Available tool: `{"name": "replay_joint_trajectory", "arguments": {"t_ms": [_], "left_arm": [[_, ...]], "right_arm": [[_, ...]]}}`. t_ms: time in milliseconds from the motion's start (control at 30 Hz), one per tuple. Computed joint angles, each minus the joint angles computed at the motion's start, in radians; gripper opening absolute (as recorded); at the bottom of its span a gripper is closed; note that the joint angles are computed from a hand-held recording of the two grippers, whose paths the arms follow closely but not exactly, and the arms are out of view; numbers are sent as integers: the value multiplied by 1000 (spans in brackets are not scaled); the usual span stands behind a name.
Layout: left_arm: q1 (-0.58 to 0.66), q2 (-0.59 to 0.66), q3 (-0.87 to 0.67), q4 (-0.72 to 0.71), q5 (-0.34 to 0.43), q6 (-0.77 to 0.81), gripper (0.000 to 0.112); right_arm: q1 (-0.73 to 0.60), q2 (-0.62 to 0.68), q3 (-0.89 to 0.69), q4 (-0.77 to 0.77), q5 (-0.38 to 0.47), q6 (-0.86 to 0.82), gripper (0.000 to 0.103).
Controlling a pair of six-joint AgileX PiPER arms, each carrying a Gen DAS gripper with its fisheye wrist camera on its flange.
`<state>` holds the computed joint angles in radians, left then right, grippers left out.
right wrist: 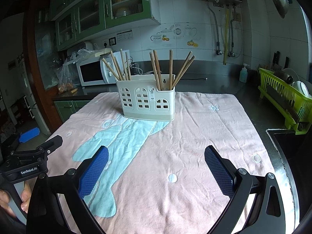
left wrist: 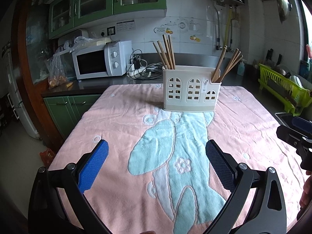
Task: Organize utensils
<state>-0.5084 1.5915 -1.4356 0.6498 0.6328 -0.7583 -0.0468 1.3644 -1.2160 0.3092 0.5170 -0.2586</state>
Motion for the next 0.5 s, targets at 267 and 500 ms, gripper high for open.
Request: {"name": "replay_joint_trajectory", "arguments": {"t_ms": [267,500], "left_arm": [[-3,-5,4,1,-4,-4,98],[-2,-7,4,-5,-7,2,98]], "right_arm": [[-3,-5,6,13,-4,-14,95],[-3,-4,5,11,-4,-12,95]]}}
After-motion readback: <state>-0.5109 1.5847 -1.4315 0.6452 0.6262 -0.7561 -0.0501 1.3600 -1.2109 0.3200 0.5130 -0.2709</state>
